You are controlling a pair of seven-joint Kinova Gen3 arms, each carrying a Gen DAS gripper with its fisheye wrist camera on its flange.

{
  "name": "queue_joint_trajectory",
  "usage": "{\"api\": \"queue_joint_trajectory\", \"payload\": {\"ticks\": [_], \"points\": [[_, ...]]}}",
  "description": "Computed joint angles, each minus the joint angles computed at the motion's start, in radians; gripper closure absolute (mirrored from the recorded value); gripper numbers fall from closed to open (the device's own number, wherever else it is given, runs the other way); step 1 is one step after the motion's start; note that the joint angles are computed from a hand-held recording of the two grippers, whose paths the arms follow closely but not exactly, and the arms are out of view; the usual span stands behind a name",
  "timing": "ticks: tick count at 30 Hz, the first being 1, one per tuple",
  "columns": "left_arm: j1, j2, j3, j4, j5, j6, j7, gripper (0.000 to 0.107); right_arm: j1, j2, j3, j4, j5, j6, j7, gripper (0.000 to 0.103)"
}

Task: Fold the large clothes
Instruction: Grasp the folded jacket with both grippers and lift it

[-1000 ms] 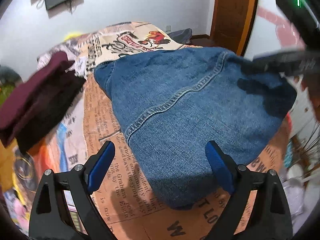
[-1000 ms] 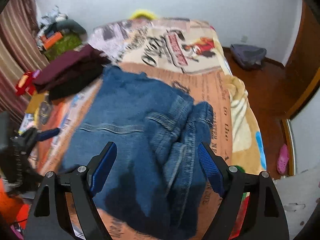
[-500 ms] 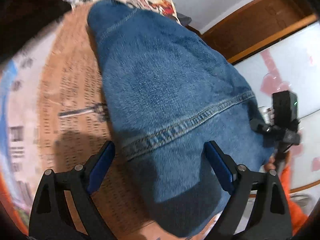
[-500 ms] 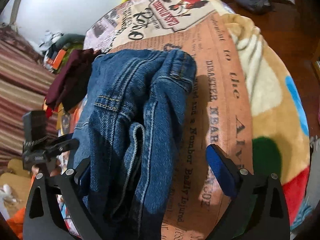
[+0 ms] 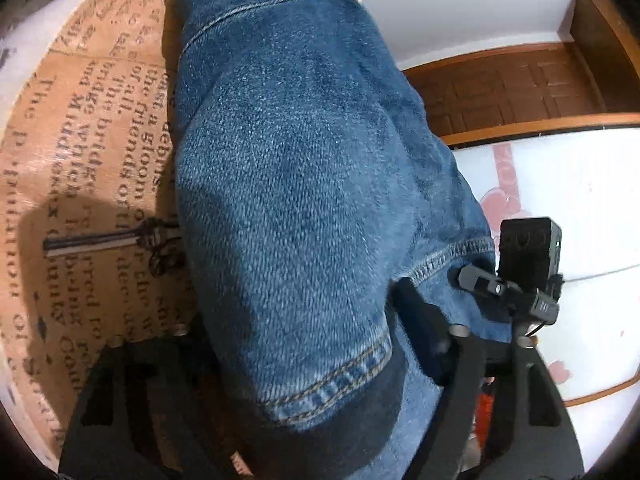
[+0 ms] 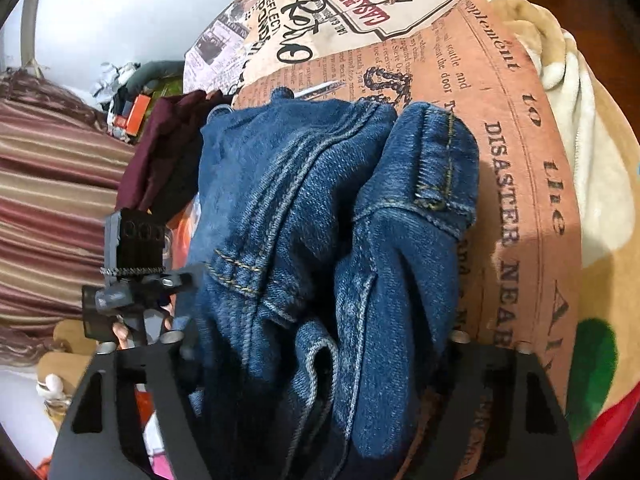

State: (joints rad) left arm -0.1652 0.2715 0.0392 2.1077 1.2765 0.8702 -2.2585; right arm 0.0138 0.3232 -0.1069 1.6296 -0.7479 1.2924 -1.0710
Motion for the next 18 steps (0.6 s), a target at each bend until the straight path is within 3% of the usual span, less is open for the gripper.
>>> {"api": "queue_joint_trajectory", "payload": {"ticks": [3, 8, 14, 18], "points": [[0.009, -0.047, -0.006, -0.009, -0.054, -0.007, 0.044, 0.052, -0.008, -0.032, 0.003, 0.014, 0.011, -0.009, -0.013, 0.047], [0.031, -0.149, -0.015, -0.042, -0.185, -0.002, 0.148, 0.062, -0.053, -0.100, -0.001, 0.017, 0.045, -0.005, -0.041, 0.056], [0.046, -0.324, -0.056, -0.110, -0.318, 0.020, 0.262, 0.064, -0.107, -0.159, -0.008, -0.026, 0.013, -0.023, -0.077, 0.057], [0.046, -0.437, -0.123, -0.183, -0.402, 0.056, 0.301, 0.064, -0.156, -0.183, -0.022, -0.102, -0.011, -0.060, -0.099, 0.058]]}}
